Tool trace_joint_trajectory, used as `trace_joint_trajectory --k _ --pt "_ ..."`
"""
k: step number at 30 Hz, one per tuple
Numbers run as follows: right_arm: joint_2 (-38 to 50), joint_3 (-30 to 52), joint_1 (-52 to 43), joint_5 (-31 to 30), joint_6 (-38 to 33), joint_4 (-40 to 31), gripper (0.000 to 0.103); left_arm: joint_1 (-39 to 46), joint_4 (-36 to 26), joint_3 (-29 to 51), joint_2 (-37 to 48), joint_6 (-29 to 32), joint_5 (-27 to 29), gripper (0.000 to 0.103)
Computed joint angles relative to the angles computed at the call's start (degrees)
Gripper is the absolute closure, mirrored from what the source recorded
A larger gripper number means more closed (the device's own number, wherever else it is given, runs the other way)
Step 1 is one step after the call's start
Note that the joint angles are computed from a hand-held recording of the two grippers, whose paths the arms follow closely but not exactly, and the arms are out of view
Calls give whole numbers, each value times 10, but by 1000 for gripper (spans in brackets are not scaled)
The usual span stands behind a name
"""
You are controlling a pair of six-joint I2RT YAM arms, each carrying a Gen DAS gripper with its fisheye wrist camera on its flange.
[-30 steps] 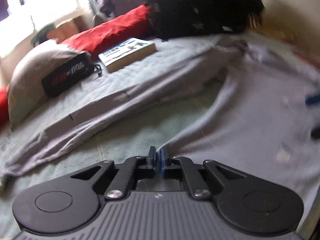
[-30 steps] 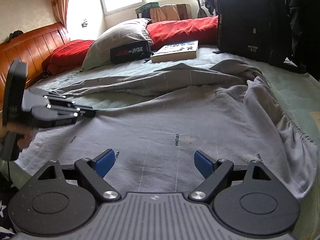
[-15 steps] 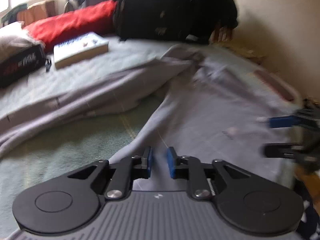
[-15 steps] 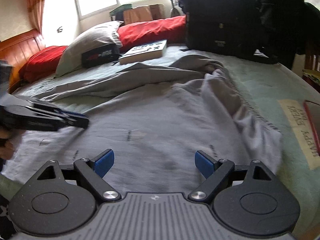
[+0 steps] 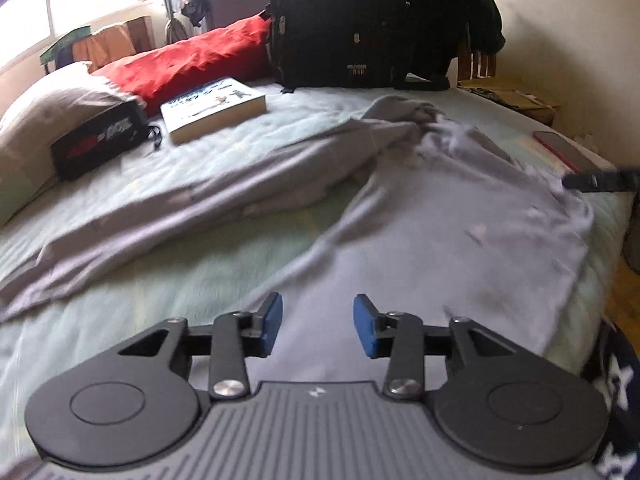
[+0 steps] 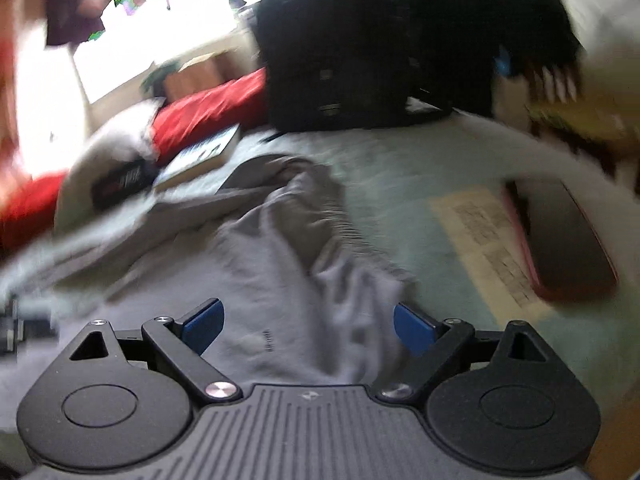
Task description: Fold clothes
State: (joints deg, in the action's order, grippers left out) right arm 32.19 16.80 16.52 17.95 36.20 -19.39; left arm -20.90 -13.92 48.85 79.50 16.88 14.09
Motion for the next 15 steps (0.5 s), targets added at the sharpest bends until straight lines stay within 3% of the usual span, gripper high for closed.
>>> trace_joint_trajectory --k 3,6,8,11,13,15 --pt "-85 -41 -148 -153 13 -35 8 31 -11 -43 -43 -9 38 55" --pt "-107 -83 -284 -307 4 9 7 37 -5 -70 -51 -32 34 55" --pt "-49 -97 -348 -393 12 92 7 37 7 -78 -49 -55 35 54" --pt "48 -103 -373 -426 35 202 10 33 25 -87 -47 -83 36 53" --pt "115 -104 -386 -445 52 276 25 27 31 -90 -47 -89 31 53" --pt "145 -101 -384 -437 61 298 61 19 35 -93 -49 -90 20 52"
